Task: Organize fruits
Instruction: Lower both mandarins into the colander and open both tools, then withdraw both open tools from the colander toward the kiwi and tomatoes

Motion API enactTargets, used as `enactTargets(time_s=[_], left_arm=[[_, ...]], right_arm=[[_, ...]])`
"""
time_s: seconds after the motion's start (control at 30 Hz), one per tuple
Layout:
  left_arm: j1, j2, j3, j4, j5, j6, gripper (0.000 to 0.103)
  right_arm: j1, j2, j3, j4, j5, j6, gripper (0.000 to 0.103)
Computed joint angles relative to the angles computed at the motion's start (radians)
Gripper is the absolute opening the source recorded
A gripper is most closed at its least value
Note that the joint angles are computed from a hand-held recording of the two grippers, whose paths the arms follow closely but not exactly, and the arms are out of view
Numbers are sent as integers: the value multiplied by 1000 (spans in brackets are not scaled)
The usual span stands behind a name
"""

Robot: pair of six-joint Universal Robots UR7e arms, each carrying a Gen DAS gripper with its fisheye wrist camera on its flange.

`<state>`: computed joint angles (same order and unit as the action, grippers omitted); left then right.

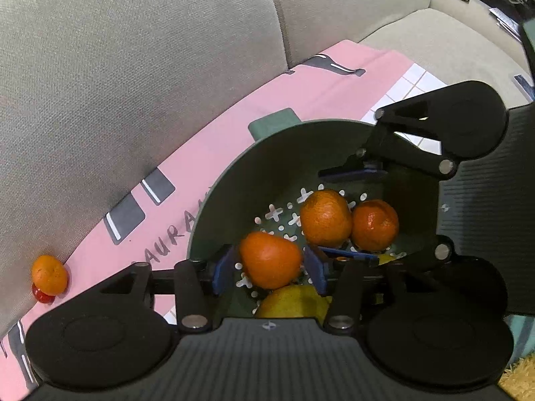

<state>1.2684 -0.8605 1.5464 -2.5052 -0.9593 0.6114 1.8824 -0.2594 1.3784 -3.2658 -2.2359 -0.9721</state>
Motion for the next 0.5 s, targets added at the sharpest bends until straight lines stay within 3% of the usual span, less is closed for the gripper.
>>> enactTargets(time_s=[0.5], left_arm=[[-39,-100,108,-89,-7,9,71]], right_arm=[[45,-27,50,-113,-66,9,71]])
